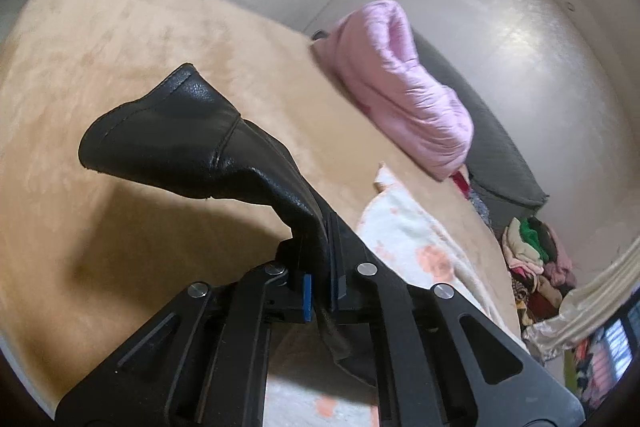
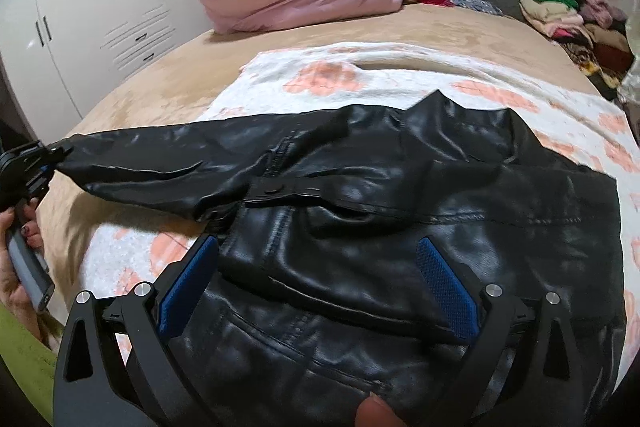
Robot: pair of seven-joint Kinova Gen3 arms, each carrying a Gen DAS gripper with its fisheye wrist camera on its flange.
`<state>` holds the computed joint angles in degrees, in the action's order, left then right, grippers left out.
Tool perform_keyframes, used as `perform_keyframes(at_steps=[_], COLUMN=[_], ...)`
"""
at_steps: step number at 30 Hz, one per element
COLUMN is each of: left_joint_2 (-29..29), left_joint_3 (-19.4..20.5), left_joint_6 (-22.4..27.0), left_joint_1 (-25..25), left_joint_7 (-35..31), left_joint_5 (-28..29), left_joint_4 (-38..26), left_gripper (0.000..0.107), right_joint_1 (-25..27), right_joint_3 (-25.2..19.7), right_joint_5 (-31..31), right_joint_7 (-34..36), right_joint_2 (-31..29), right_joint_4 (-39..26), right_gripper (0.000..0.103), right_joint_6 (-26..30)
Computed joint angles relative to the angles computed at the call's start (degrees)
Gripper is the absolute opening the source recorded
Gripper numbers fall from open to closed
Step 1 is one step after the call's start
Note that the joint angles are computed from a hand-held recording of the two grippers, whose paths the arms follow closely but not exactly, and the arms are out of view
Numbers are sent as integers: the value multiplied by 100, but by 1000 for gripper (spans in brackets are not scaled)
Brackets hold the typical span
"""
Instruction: Fold large clothes
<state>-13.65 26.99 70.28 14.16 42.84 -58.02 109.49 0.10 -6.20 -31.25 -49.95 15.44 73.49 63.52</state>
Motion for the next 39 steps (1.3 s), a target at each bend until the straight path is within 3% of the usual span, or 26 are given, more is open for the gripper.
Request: perform_keyframes(at_steps=[6, 18, 25, 30, 39], left_joint_2=[530, 1448, 2141, 2692, 3779], left_joint_3=[404, 188, -123, -359, -572], left_joint_6=[922, 1512, 1500, 1134, 68], left_joint_1=[370, 1505, 2122, 2427, 2511], left_joint_7=[-528, -1735, -2646, -3426, -4890], left_joint_5=[-556, -1412, -1800, -1816, -962], left_joint_4=[-792, -2203, -3135, -3869, -5103], left_gripper=[0, 0, 0, 0, 0], right_joint_1=[232, 933, 1351, 1723, 2282], right_joint_3=[67, 192, 276, 331, 431], right_joint_5=[-154, -817, -1069, -1258, -1202], right_joint_7=[59, 144, -13, -88, -579], right_joint_2=[3, 107, 264, 367, 691], right_joint_4=[-119, -315, -497, -607, -996], right_gripper=[99, 99, 99, 99, 99], right_joint_6=[133, 500, 734, 783, 762])
